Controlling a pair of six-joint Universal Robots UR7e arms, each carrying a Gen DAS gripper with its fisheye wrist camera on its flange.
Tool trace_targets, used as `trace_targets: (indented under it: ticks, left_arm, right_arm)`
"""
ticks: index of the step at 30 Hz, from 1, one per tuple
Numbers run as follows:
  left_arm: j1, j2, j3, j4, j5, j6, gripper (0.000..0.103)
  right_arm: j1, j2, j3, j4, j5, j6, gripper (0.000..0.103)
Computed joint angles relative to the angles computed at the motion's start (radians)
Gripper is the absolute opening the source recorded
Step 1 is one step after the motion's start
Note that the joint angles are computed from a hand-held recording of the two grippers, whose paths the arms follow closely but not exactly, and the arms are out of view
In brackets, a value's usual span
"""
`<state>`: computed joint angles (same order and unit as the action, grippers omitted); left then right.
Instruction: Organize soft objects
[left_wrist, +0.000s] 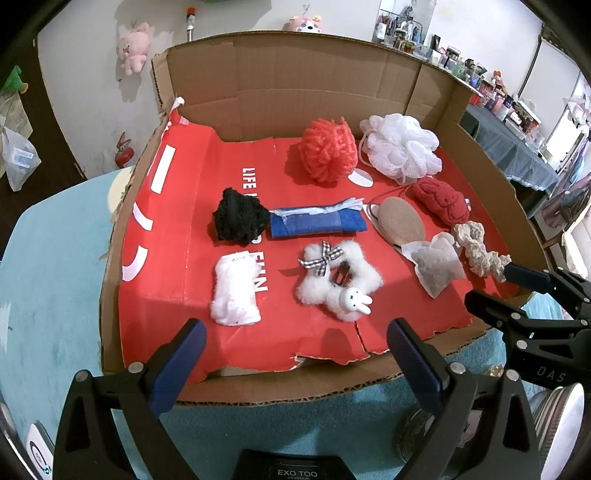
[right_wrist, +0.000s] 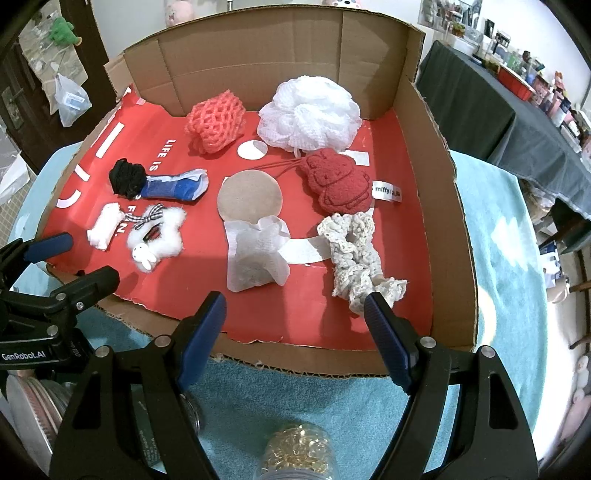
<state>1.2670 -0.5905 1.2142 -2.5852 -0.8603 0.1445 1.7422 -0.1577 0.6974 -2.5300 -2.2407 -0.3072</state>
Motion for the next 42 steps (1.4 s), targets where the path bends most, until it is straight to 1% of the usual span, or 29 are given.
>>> trace_targets:
  ticks: [32, 37, 40, 42]
  left_arm:
    - [0.001, 0.000, -0.003, 0.009, 0.000, -0.003, 0.100]
    - [-0.007, -0.002, 0.014, -0.044, 0.007, 0.034, 0.100]
    - [-0.015, -0.014, 0.027, -0.068, 0.013, 0.044, 0.100]
    - [-0.024, -0.033, 0.049, -0.110, 0.008, 0.053, 0.100]
  right_arm:
    - [0.001, -0.002, 0.011, -0.017, 0.000, -0.004, 0.077]
    - [0.000, -0.002, 0.001, 0.015, 0.000, 0.006, 0.077]
    - [-0.001, -0.013, 0.016, -0.004, 0.012, 0.013, 0.077]
    - [0.001, -0.025, 0.032, -0.020, 0.021, 0.008, 0.077]
